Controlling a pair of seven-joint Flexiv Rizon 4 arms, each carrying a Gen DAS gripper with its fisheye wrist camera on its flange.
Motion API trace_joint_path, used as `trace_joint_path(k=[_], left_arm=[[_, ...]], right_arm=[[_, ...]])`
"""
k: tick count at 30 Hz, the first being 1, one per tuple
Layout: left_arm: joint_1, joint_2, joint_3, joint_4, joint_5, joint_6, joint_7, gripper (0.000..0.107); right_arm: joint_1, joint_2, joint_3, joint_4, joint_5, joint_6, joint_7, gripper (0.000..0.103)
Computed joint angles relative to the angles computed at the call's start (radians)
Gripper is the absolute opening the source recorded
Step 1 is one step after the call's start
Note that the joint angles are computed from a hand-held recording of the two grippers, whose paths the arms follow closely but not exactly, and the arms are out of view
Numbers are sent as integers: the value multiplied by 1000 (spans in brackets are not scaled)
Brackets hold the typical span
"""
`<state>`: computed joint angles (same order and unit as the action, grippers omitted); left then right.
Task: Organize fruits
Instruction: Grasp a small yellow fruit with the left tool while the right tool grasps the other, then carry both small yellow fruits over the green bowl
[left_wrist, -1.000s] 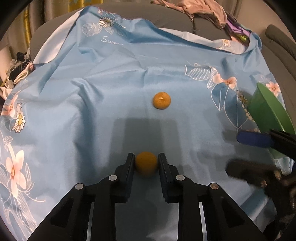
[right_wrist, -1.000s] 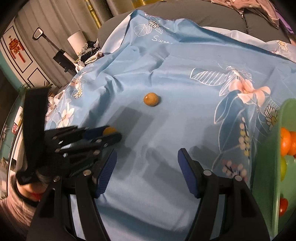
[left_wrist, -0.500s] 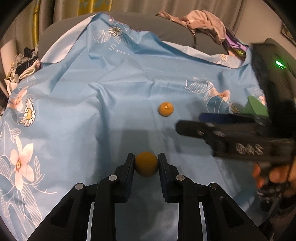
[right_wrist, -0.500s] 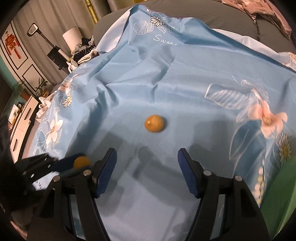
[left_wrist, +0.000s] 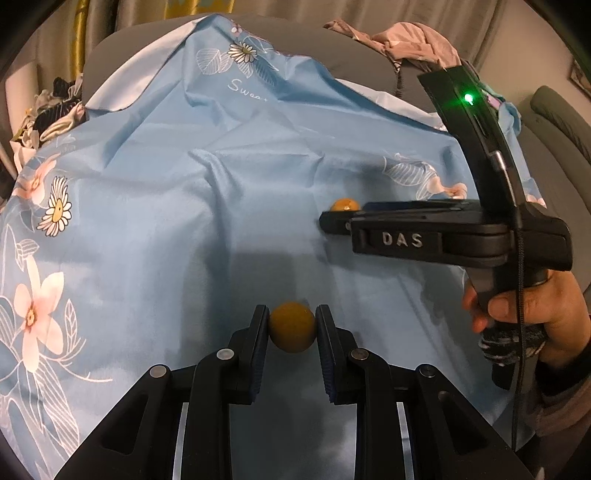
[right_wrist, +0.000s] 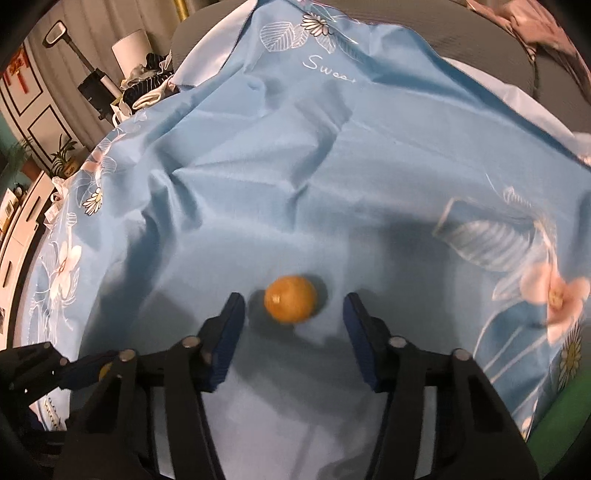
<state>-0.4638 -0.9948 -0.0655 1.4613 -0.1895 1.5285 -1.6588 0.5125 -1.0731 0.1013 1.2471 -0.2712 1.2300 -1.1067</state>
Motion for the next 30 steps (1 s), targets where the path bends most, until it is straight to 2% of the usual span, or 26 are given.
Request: trace_joint_path(k=[1, 3, 8, 13, 22, 30], left_arm=[[1, 0, 0, -1, 0, -1, -1, 25], [5, -1, -6, 0, -1, -1, -1, 25], [9, 2, -10, 7, -1, -2, 0, 25], [4, 14, -10, 22, 3, 13, 2, 25], [-57, 45, 50, 37, 16, -5, -34, 25], [-102, 72, 87, 43, 48, -29, -71, 25]], right_arm=[[12, -4, -20, -7, -13, -10, 4, 36], [38, -5, -60, -13, -46, -32, 14, 29], [34, 18, -53, 33, -60, 3, 0, 28], [44, 116, -72, 207, -55, 143, 33, 28], [80, 248, -118, 482, -31, 361, 108, 28], [113, 318, -141, 623, 10, 466, 123, 29]])
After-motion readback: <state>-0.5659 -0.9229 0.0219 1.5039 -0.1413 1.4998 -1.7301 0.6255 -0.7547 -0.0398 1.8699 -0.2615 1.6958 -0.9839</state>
